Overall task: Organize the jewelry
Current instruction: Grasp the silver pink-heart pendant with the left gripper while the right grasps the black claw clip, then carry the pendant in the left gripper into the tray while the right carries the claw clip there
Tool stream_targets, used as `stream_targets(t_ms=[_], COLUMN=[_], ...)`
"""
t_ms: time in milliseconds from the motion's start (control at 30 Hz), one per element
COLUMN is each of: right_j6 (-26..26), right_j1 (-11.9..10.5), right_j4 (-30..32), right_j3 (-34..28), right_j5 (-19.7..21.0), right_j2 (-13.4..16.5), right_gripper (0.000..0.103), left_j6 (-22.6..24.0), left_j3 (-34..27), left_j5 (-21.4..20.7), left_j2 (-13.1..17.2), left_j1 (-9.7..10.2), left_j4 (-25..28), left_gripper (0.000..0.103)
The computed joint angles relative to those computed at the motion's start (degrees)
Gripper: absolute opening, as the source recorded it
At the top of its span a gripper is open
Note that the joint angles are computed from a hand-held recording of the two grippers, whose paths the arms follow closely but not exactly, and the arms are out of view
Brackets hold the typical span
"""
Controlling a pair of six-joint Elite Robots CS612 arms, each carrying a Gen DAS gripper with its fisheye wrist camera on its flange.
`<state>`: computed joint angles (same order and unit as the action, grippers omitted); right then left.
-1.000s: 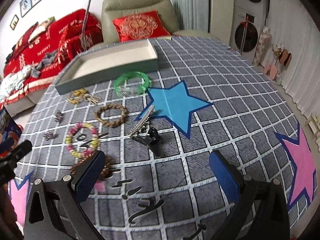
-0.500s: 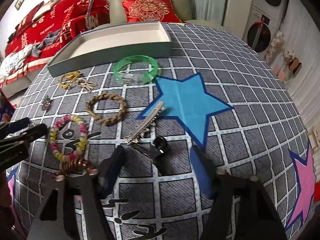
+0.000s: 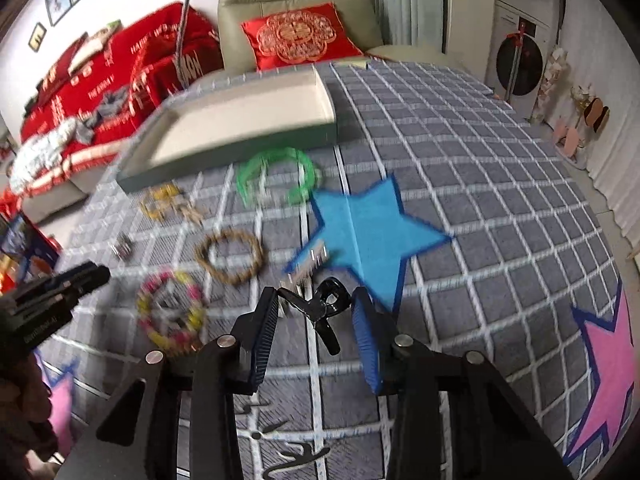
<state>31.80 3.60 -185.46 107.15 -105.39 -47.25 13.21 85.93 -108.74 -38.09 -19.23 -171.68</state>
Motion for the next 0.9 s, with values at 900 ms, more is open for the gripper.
stream_targets(t_ms=[900], right_j6=[-8.6], right_j1=[-7.2], right_j4=[14.3], right_j3=[-29.4], right_j5=[11.5], right_j2=[9.7], right_gripper=[0.041], left_j6=[-6.8], left_j3=[-36.9], left_j5=[6.1], left_j2=[15.5], left_j1=[-3.03], left_j4=[13.2], left_gripper=[0.044])
